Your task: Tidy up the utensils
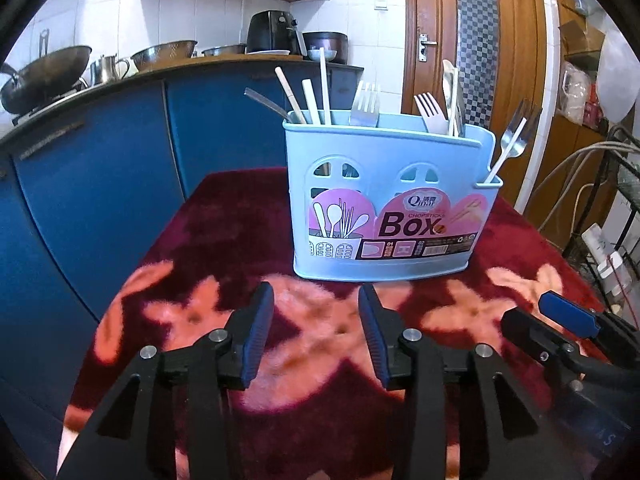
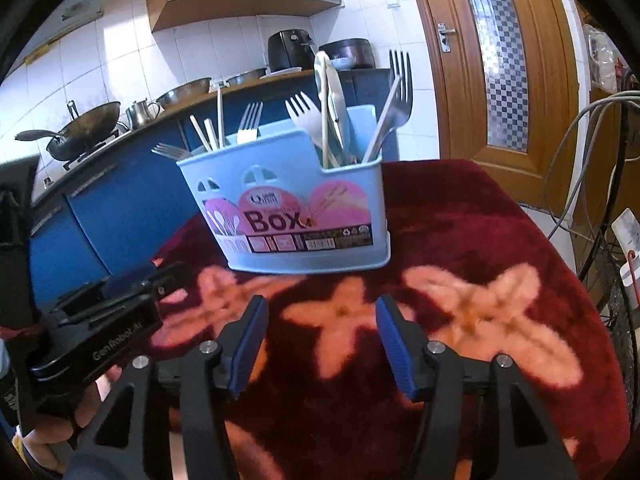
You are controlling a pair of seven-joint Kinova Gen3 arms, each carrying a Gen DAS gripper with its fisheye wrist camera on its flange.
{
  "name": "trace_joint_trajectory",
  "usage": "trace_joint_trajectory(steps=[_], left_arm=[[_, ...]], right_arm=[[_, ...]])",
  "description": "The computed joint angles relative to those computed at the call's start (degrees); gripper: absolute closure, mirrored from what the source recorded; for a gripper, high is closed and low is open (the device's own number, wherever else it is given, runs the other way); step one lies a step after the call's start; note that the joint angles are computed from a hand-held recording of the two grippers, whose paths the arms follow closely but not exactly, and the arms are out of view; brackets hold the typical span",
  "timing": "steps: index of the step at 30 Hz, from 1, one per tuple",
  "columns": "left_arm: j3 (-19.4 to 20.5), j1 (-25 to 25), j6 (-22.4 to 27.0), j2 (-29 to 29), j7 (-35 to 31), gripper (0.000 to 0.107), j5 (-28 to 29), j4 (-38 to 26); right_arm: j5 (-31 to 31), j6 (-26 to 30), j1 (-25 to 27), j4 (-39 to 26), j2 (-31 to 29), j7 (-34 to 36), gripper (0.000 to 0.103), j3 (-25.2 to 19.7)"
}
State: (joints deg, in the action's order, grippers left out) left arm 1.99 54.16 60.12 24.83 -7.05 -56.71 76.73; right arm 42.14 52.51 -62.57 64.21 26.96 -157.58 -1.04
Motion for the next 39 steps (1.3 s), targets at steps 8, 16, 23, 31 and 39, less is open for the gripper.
trace_joint_trajectory(steps=[8, 16, 23, 31, 39], left_arm=[[-0.1, -0.1, 0.3, 0.3, -0.1, 0.062, 0.2, -0.2], [-0.2, 0.0, 0.3, 0.5, -0.1, 0.062, 0.0, -0.1], [-0.4, 0.3, 0.4, 0.7, -0.1, 0.062, -0.4, -0.3], [-0.4, 0.7, 1.0, 0.9, -0.1, 0.062, -0.9, -0.5], [-0.4, 0.7, 0.9, 0.9, -0.1, 0.062, -0.9, -0.5]], right_arm=[[0.8, 1.0, -0.6, -0.1, 0.3, -0.9, 0.04, 0.5], [1.1, 1.1, -0.6, 0.0, 0.3, -1.3, 0.04, 0.2], [0.7, 0.7, -0.2, 0.4, 0.2, -1.7, 0.04, 0.1], [0.7, 0.6, -0.1, 0.4, 0.2, -1.5, 0.04, 0.1], [0.6, 0.7, -0.2, 0.3, 0.2, -1.5, 0.04, 0.1]])
